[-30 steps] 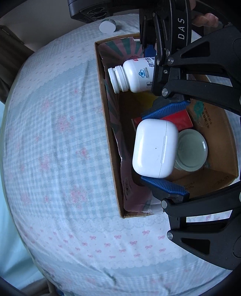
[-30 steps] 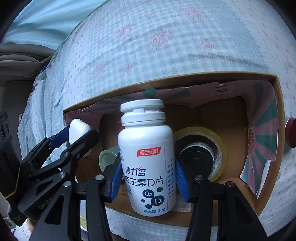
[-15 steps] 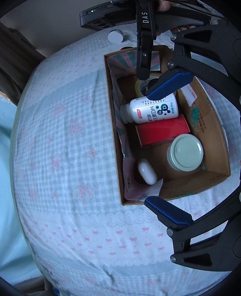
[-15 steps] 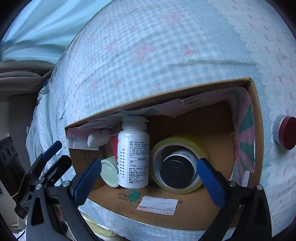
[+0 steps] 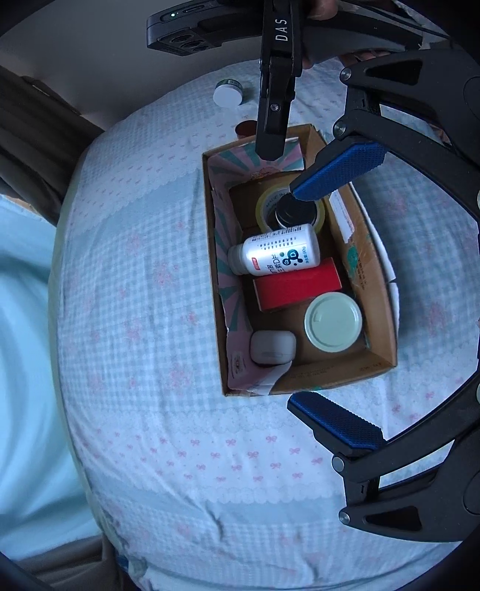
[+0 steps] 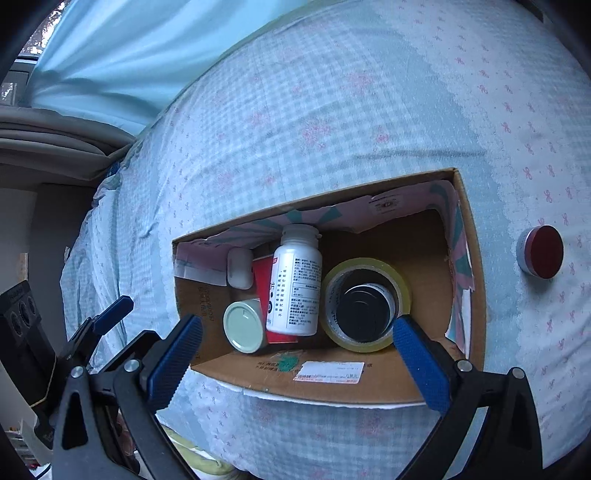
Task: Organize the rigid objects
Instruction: 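Withdraw both tools from the box toward the two remaining jars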
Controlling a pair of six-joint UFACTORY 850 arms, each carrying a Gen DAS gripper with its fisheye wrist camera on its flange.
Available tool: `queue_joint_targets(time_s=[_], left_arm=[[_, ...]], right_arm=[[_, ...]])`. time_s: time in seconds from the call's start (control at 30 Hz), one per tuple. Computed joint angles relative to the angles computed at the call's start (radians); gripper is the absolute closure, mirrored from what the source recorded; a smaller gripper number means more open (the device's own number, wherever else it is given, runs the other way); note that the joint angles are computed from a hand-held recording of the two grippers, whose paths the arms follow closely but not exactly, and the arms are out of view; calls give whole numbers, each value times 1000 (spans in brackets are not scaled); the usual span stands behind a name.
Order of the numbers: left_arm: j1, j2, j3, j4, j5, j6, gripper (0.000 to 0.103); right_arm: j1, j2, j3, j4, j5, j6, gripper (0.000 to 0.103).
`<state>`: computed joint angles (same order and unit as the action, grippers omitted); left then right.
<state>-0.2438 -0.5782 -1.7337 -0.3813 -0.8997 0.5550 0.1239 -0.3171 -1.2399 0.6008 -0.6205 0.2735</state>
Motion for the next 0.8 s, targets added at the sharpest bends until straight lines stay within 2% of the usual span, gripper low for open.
queue_joint_targets(time_s=[0.17,0.43,0.67,0.8], left_arm=[[7,105,67,-70,-9,26,0],[-29,246,138,-138,23,52,0],[-126,368,206,-43,105,-97,0],[-210,439,264,40,187,-229,0]], right_arm=[[30,83,20,-115,-5,106,0],[86,242,21,-457,-115,331,0],[83,432,98,-657,-178,482,0],[44,541,151,-707,-203,494,0]])
